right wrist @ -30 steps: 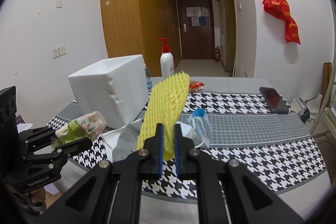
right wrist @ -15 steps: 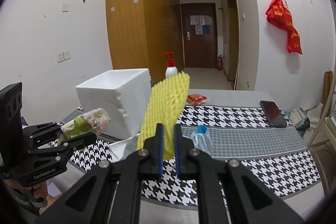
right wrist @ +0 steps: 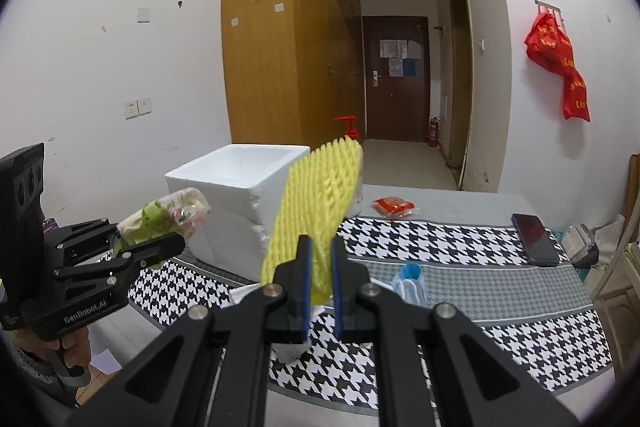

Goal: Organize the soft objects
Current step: 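Lift the green packet and the yellow foam net off the table with both tools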

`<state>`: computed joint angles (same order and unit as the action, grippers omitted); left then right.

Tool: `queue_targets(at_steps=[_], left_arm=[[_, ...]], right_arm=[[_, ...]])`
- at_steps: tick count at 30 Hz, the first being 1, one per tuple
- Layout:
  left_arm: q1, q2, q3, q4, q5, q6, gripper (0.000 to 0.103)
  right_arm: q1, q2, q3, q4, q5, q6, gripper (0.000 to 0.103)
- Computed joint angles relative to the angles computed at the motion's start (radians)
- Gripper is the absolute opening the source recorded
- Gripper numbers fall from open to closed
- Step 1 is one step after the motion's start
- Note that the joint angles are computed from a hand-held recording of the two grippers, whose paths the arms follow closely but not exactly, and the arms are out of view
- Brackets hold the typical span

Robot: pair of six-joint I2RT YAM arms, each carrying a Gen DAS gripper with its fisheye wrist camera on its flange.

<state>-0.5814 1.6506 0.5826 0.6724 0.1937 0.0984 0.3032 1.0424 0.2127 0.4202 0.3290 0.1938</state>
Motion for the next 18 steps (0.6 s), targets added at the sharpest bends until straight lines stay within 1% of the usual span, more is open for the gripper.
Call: queue_targets(at_steps=[7, 18], left_arm=[[0.037, -0.021, -0.026, 0.026, -0.005, -0.003, 0.027], [0.071, -0.065, -0.043, 0.021, -0.03, -0.016, 0.027]], right_arm=[[0.009, 0.061, 0.025, 0.051, -0.026, -0.019, 0.012], [0.036, 0.158, 0.087, 0.093, -0.064, -0.043, 0.012]])
